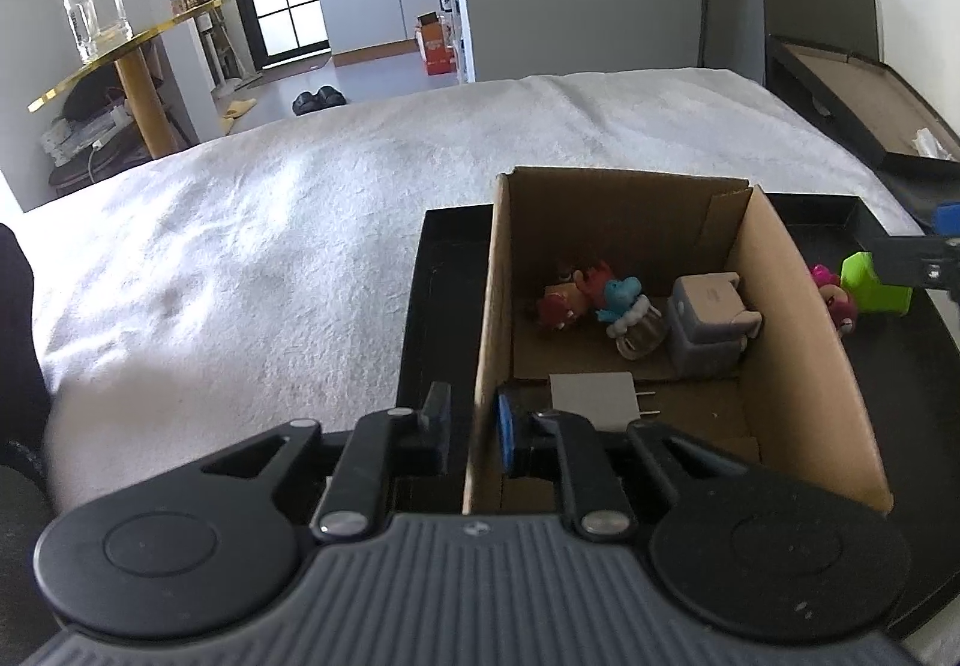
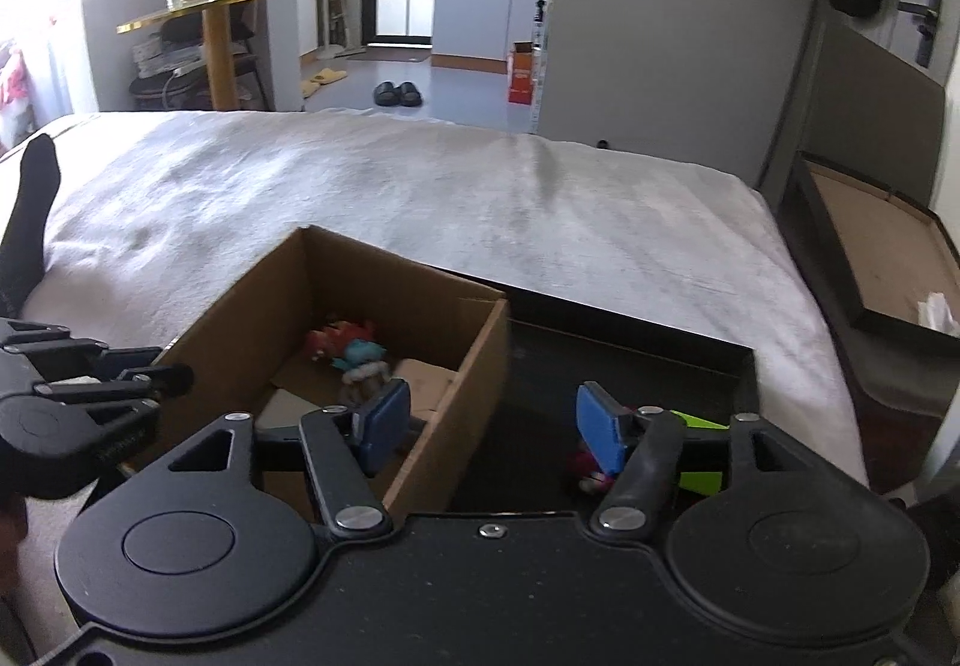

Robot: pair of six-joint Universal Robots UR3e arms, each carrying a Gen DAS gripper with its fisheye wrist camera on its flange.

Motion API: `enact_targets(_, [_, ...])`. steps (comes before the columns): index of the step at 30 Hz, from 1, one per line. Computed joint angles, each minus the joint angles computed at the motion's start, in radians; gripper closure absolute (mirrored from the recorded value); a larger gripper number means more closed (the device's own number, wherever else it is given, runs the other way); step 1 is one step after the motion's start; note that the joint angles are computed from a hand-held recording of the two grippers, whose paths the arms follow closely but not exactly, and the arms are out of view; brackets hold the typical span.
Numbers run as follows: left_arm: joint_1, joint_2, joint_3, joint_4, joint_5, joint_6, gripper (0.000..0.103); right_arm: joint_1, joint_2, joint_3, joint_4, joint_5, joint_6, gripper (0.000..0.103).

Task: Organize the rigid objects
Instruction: 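Return the right tool to the tray and grasp the lime-green cube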

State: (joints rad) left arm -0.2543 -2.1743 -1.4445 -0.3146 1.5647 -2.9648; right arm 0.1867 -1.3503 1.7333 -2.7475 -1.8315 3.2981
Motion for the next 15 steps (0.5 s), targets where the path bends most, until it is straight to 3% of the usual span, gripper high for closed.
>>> enact_targets(5, [-0.029,0.0,0.001,0.027,0.041,0.009,0.06,-0.018,-0.042,0.071,-0.032,-0.059,0.007,0.017])
enact_targets(12, [-0.062,-0.009,0.009,0.052,0.066,0.002,0.056,-0.079,-0.093,0.174,-0.073,-0.04,-0.001,0.012])
enact_targets(15, [-0.083,-0.025,0.024,0.056,0.103,0.006,0.048,-0.1,-0.11,0.213,-0.091,-0.034,0.002,0.012])
